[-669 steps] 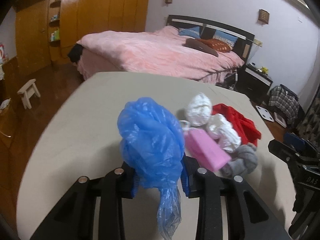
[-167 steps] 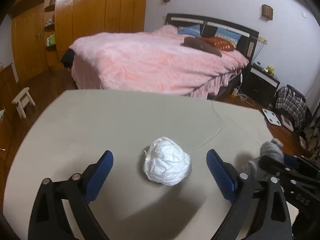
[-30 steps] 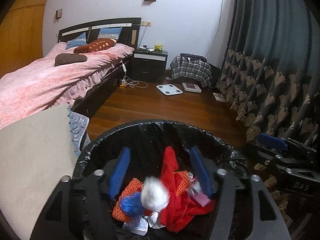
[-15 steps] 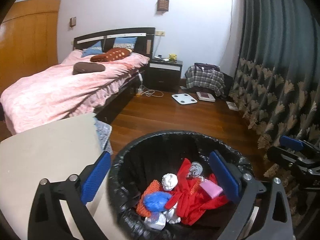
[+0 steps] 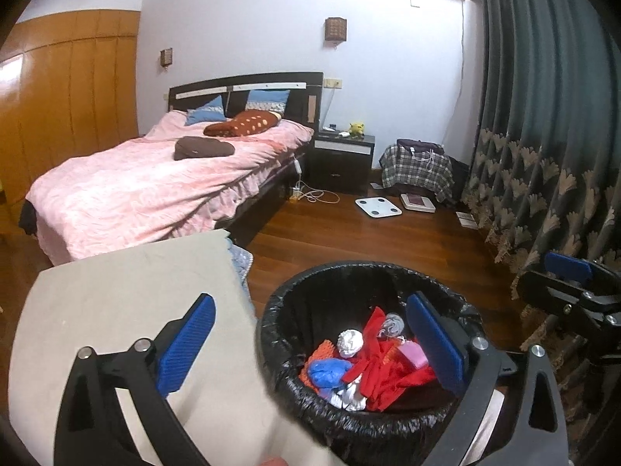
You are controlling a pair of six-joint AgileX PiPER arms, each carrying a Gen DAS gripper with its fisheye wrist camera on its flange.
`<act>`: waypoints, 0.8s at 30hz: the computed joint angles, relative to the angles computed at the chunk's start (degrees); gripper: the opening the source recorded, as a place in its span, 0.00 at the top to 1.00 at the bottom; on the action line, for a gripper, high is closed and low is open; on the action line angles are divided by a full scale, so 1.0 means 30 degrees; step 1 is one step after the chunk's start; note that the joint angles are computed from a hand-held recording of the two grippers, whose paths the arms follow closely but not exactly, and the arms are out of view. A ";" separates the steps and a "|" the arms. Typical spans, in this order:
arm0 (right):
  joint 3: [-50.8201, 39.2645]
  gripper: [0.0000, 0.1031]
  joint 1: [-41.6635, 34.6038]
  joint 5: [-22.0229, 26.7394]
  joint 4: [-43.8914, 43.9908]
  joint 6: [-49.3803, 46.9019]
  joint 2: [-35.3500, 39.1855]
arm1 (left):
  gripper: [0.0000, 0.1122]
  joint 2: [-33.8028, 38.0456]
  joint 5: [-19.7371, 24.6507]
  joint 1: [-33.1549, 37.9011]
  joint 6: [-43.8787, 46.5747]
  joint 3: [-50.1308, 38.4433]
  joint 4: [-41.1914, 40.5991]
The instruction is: Collect trash
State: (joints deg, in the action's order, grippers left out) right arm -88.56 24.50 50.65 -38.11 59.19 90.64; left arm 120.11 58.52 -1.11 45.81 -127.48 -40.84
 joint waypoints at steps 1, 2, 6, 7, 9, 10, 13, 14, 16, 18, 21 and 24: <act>-0.0193 0.05 0.0126 0.0109 -0.0028 -0.0054 0.0033 | 0.14 -0.0280 -0.0083 0.0087 0.0176 0.0359 -0.0077; -0.0459 0.05 0.0289 0.0265 -0.0063 -0.0137 0.0094 | 0.14 -0.0616 -0.0175 0.0227 0.0411 0.0786 -0.0174; -0.1372 0.05 0.0799 0.0846 -0.0133 -0.0605 0.0370 | 0.14 -0.1418 -0.0170 0.0731 0.0703 0.1553 -0.0444; -0.1530 0.05 0.0931 0.0948 -0.0174 -0.0632 0.0454 | 0.14 -0.1506 -0.0107 0.0864 0.0757 0.1631 -0.0541; -0.1936 0.05 0.1116 0.1138 -0.0153 -0.0824 0.0637 | 0.14 -0.1722 -0.0114 0.1058 0.0875 0.1882 -0.0754; -0.2036 0.05 0.1154 0.1188 -0.0135 -0.0898 0.0660 | 0.14 -0.1812 -0.0092 0.1158 0.0958 0.1969 -0.0853; -0.2365 0.05 0.1336 0.1322 -0.0162 -0.0918 0.0857 | 0.14 -0.2011 -0.0278 0.1298 0.1002 0.2192 -0.0965; -0.2374 0.05 0.1368 0.1337 -0.0149 -0.0894 0.0869 | 0.14 -0.2040 -0.0254 0.1372 0.0975 0.2198 -0.1023; -0.2396 0.05 0.1387 0.1350 -0.0156 -0.0832 0.0917 | 0.14 -0.1977 -0.0070 0.1478 0.0843 0.1951 -0.1066; -0.2429 0.05 0.1420 0.1367 -0.0129 -0.0787 0.0963 | 0.14 -0.1935 -0.0045 0.1508 0.0792 0.1791 -0.1077; -0.2484 0.05 0.1444 0.1399 -0.0165 -0.0794 0.0998 | 0.14 -0.1913 0.0055 0.1600 0.0812 0.1667 -0.1117; -0.2524 0.05 0.1456 0.1390 -0.0108 -0.0797 0.1029 | 0.14 -0.1899 0.0126 0.1609 0.0706 0.1576 -0.1074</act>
State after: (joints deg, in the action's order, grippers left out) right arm -96.14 28.87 54.83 -38.43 56.80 93.73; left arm 114.42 58.90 3.72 47.93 -122.75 -44.06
